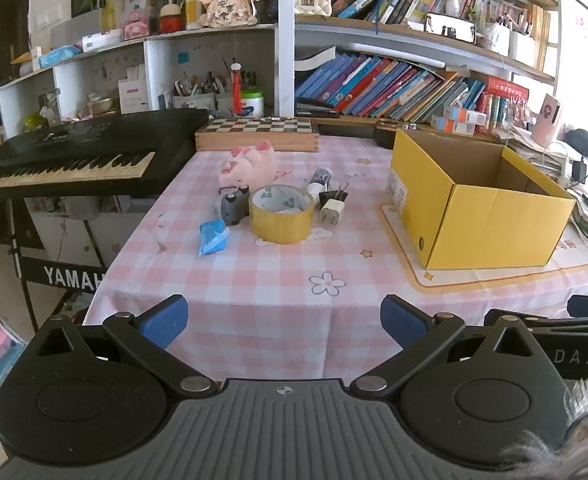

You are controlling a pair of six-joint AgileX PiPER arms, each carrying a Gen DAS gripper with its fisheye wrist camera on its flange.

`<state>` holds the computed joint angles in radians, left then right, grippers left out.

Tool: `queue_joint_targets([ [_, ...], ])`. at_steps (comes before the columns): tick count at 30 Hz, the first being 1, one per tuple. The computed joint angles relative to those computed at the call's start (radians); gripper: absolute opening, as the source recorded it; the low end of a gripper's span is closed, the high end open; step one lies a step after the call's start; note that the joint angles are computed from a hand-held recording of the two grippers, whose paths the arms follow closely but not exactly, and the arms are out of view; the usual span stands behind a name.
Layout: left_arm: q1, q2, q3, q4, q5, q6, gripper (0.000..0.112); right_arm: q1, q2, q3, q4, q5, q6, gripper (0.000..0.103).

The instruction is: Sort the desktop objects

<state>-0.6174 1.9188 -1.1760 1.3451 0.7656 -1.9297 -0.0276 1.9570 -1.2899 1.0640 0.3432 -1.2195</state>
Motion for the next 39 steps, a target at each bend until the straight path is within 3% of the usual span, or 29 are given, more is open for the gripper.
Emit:
queue_joint_targets([
  [39,0.008,0.011,-0.022,-0.037,-0.032,0.062,0.103,-0.007,0.007,-0.024,-0.080,0.013,0.101,0.103],
])
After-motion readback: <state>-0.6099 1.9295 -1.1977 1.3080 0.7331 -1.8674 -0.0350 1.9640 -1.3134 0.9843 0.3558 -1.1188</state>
